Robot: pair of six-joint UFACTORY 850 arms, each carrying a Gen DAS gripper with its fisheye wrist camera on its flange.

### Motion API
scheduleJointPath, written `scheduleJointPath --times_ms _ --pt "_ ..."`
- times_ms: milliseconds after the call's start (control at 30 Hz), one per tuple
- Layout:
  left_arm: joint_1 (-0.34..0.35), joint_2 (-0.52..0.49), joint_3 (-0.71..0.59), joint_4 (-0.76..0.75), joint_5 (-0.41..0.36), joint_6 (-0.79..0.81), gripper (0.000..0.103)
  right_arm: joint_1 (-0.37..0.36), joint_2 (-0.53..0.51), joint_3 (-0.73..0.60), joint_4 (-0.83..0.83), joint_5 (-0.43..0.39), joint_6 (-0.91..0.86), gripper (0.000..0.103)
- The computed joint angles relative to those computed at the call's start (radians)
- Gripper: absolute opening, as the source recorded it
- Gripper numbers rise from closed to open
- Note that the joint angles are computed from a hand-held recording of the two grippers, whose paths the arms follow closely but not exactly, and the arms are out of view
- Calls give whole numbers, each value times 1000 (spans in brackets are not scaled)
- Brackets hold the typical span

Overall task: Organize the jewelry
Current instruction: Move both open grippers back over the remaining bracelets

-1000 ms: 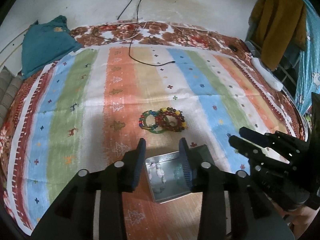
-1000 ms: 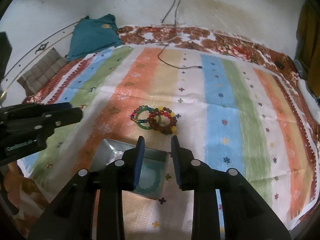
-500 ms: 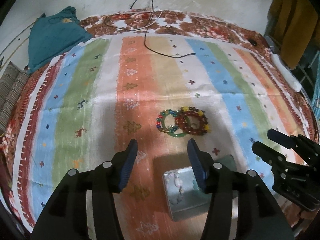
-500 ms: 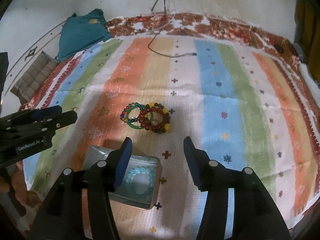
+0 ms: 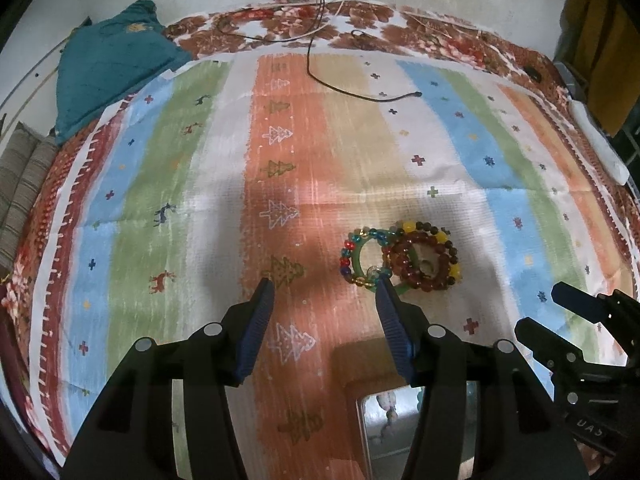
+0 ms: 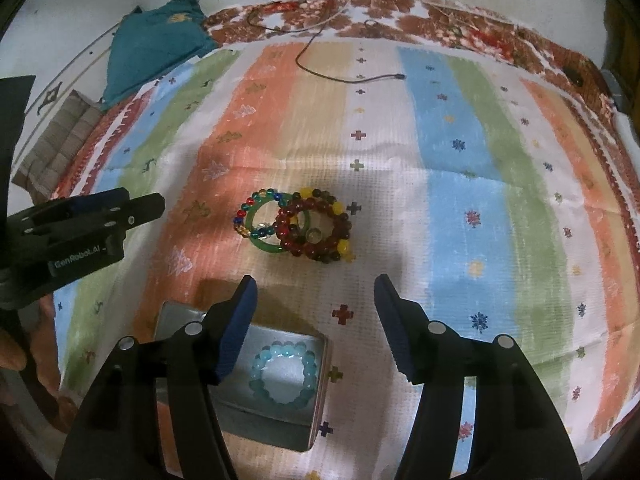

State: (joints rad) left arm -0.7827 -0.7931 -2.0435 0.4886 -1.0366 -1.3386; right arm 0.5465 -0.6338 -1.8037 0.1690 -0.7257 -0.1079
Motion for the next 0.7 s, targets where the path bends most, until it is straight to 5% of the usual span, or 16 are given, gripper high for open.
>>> scheduleJointPath --times_ms 233,467,700 --pt "24 -12 -5 -12 8 -3 53 5 -56 -68 -26 -41 31 61" --pt "25 -87 -104 9 -73 65 54 15 -103 -124 -69 -77 64 61" --pt "48 -97 -106 -27 -42 85 54 15 -151 -182 -69 -114 62 61"
